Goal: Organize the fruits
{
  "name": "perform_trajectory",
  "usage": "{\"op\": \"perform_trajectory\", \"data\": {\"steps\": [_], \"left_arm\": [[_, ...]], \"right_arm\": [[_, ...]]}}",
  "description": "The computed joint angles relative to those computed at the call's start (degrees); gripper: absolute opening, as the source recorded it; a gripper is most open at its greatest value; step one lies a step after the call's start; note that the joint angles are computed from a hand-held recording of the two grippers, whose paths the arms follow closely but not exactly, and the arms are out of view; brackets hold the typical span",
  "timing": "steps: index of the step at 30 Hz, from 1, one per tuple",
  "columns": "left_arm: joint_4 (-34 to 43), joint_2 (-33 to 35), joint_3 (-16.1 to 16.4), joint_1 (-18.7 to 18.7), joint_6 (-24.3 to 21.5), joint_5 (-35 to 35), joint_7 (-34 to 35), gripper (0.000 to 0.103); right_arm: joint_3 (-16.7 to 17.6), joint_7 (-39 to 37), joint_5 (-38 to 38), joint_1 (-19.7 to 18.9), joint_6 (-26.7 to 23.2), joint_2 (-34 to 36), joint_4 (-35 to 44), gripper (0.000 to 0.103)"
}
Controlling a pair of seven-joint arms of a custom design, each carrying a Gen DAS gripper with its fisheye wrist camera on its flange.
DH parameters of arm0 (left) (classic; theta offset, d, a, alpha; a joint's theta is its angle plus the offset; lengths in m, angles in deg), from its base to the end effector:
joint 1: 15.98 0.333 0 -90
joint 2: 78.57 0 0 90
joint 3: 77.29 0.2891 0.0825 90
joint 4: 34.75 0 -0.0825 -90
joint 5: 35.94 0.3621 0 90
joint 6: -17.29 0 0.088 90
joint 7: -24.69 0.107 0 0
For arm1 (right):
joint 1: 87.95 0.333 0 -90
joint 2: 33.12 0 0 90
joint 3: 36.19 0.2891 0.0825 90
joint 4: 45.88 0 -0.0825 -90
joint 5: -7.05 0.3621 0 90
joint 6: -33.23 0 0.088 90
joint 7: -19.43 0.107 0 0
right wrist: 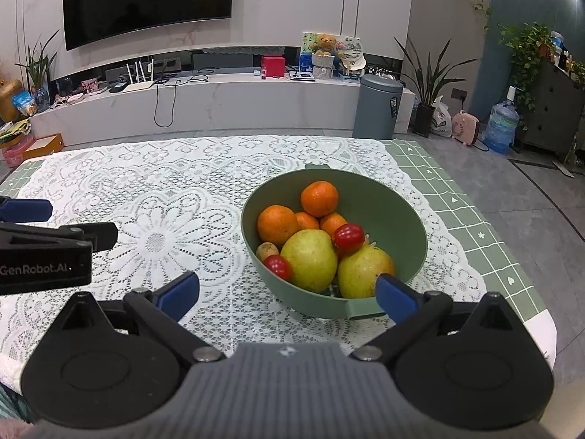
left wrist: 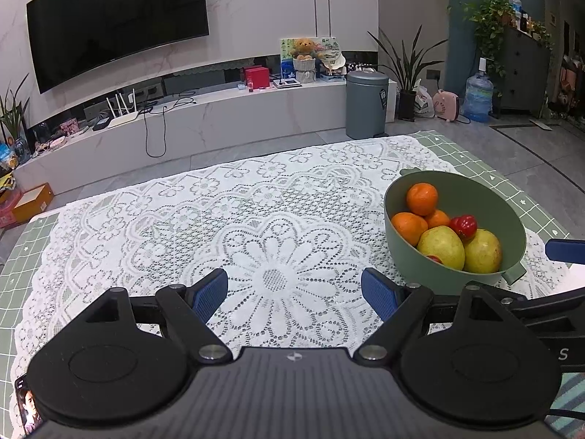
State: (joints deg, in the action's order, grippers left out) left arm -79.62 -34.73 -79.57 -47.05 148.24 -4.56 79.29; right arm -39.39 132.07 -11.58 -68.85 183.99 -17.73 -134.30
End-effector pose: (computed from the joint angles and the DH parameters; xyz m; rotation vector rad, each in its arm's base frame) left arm 0.6466 -0.3937 0.5582 -1.5690 1.8154 -0.7843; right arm 0.6365 0.1945 0.5737 -1.8006 1.6180 -0.7775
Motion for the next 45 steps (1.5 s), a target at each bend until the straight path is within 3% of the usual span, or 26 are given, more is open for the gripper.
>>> {"op": "perform_trajectory", "data": {"steps": [45], "left_arm": [[-4.95,-3.33,-0.16,0.08,2.05,2.77,-2.46,0.096]], "right_arm": [[0.02,1.07,-1.18,0.19,-0.02,-0.44,-0.37,0.099]]}}
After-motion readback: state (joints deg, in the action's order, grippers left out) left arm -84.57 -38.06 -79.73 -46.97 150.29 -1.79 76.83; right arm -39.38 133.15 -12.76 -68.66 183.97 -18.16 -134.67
